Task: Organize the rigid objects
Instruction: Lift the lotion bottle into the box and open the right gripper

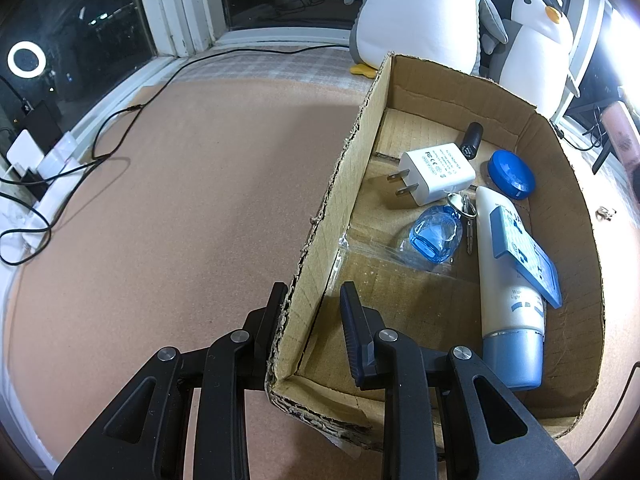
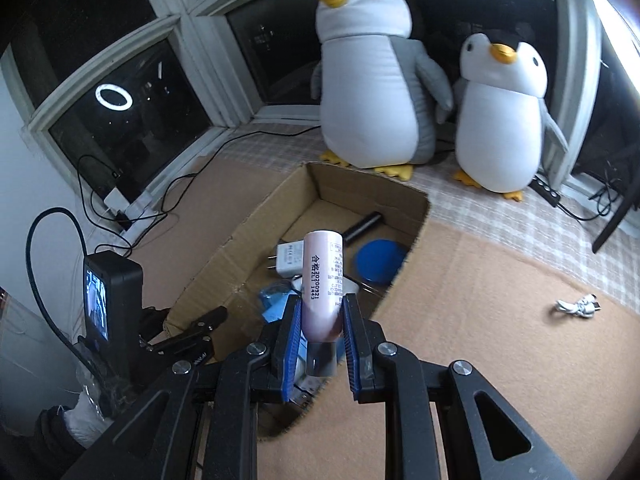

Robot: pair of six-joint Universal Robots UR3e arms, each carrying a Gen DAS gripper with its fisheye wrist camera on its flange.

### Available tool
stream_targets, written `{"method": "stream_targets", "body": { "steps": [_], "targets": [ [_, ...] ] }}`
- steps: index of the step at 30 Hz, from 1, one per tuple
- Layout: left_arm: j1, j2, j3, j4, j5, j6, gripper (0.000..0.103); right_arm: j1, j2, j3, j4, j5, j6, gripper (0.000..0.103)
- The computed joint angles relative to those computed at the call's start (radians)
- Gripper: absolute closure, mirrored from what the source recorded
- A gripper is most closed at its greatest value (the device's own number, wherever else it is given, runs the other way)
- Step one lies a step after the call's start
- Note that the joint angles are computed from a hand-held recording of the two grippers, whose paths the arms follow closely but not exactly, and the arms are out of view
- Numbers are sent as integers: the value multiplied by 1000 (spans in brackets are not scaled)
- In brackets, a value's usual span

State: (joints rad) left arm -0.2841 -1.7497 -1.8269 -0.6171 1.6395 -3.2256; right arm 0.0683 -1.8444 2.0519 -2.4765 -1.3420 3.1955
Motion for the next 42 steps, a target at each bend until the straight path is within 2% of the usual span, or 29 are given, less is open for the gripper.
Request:
{"method": "stream_targets", "body": {
  "steps": [12, 21, 30, 31, 33, 34, 42],
  "targets": [
    [0, 0, 0, 0, 1, 2, 79, 151, 232, -106, -110, -132, 65, 85],
    [-1, -1, 0, 0, 1, 0, 79, 177, 293, -147, -115, -169, 66, 85],
    [-1, -1, 0, 1, 1, 0, 79, 181, 311, -164, -124, -164, 53, 84],
    [-1, -1, 0, 1, 1, 0, 79, 182, 312, -165, -126, -164, 50, 81],
    [-1, -1, 0, 1, 1, 1, 79, 186, 314, -167, -131, -165, 46, 53],
    [-1, -1, 0, 1, 0, 0, 79, 188, 310, -160, -146, -172, 46, 49],
    [-1, -1, -1, 1, 1, 1, 79, 193, 303, -156, -157, -203, 45, 47]
  ]
}}
